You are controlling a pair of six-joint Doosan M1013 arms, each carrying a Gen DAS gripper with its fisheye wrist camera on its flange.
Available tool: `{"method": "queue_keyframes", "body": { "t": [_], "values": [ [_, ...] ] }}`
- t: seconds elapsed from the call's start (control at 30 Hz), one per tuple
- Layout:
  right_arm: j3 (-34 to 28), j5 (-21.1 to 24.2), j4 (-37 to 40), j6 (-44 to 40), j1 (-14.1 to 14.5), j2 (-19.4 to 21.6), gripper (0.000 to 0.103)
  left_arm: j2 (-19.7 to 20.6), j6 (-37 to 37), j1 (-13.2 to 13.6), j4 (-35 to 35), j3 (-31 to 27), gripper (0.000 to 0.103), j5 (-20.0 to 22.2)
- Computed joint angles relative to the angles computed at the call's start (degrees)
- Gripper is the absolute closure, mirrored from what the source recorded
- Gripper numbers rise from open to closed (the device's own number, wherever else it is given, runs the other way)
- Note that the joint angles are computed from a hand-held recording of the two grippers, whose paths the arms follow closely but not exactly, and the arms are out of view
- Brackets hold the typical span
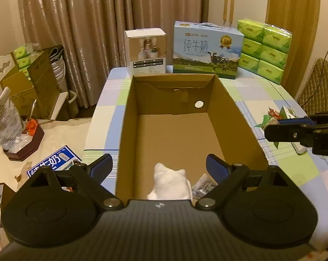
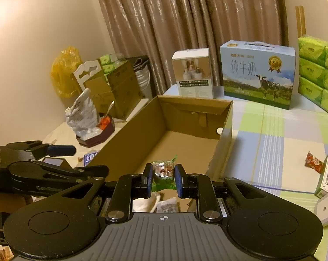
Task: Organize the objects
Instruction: 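Carry candy and plastic container into the cardboard box and open both tools, then move both open tools from the box back over the table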
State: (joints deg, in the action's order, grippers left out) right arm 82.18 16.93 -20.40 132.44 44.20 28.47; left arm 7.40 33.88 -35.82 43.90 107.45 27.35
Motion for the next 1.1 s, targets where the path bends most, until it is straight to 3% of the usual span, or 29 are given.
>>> {"method": "queue_keyframes", "body": {
  "t": [0.27, 0.33, 0.37, 0.4, 0.53, 0.73, 0.83, 1.1],
  "values": [
    [-0.5, -1.7, 5.2, -4.2, 0.2, 0.9, 0.084, -1.3, -4.6, 0.3, 2.5, 1.3, 0.013, 0.4],
    [-0.2, -4.1, 12.4, -9.0, -0.3, 0.9, 0.069, -1.6, -5.4, 0.3, 2.9, 1.6, 0.012, 0.6],
    [0.3, -5.3, 15.5, -10.8, -0.6, 0.8, 0.054, -1.7, -5.5, 0.3, 2.8, 1.7, 0.012, 0.6],
    [0.7, -6.1, 15.6, -10.1, -0.6, 0.6, 0.049, -1.9, -5.7, 0.3, 2.7, 1.9, 0.012, 0.4],
    [1.7, -6.3, 8.3, -3.0, -0.6, -0.6, 0.049, -2.5, -7.6, -0.3, 4.2, 2.5, 0.013, 1.2],
    [5.6, -4.0, -13.7, 19.2, 0.4, -4.0, 0.048, -4.0, -10.8, -2.1, 5.3, 3.4, 0.013, 2.1],
    [8.0, -2.0, -22.5, 27.5, 1.2, -6.0, 0.042, -4.7, -11.7, -3.8, 5.2, 3.6, 0.013, 3.3],
    [13.9, 3.5, -35.0, 38.2, 3.5, -11.0, 0.031, -6.2, -15.6, -8.9, 6.0, 4.0, 0.01, 5.3]
  ]
}}
